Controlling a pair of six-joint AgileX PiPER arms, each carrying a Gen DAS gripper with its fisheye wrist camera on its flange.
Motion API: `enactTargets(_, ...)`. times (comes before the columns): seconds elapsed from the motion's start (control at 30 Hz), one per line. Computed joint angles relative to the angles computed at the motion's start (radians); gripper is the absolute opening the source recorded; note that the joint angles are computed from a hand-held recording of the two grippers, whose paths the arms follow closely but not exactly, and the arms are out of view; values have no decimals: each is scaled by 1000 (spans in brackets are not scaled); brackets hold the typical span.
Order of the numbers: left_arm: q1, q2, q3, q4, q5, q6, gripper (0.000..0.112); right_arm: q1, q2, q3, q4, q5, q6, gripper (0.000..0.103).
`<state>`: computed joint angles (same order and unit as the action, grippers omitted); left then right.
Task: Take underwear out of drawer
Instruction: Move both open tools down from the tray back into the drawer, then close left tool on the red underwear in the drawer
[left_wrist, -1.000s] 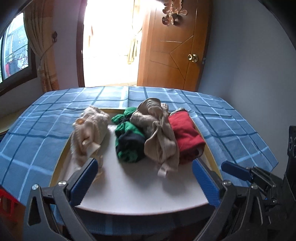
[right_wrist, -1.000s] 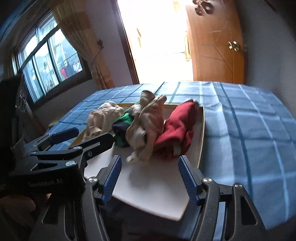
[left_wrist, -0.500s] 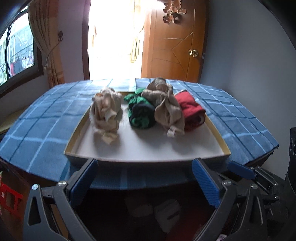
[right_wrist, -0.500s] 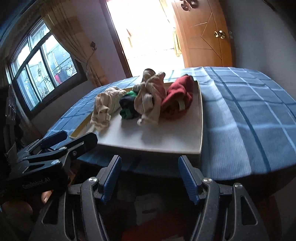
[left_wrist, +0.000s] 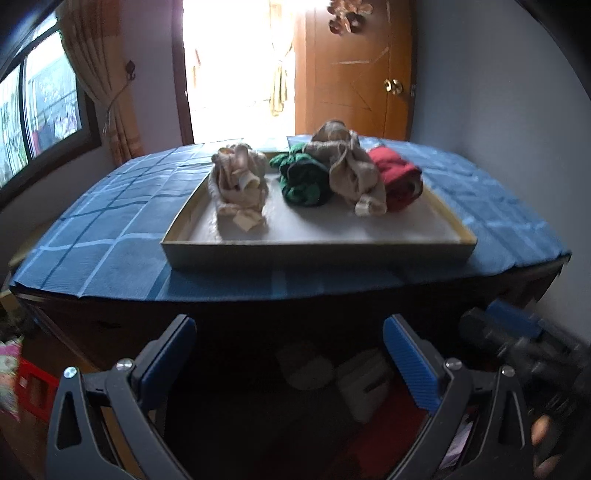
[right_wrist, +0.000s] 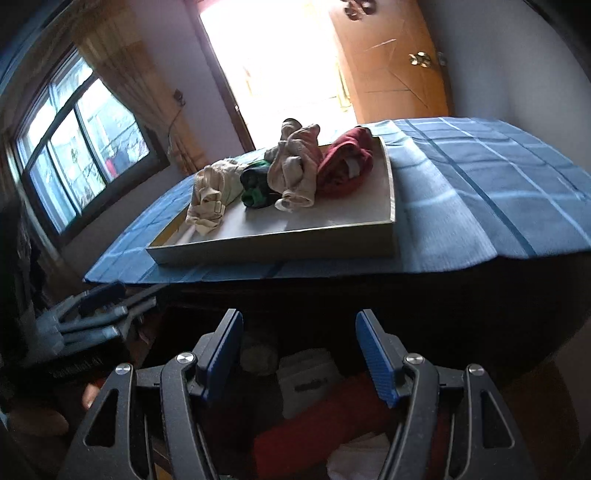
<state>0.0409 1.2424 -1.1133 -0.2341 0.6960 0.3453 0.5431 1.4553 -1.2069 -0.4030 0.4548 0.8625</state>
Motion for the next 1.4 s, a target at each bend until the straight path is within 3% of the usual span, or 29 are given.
enactTargets(0.4,11,-54,107,7,-1,24,102,75,-119,151,-271,35,325,66)
enactTargets(0.73,85,-62,155,-48,15,121,102,90,-163,195,-307,72,361,66)
enactTargets(1.13,67,-35,182,-7,54,161,102,66,-213,254,-145,122,222,66)
enactTargets(1.4,-30,10,130,-21,138,268,102,-18,-225,286,-6,57,111,66)
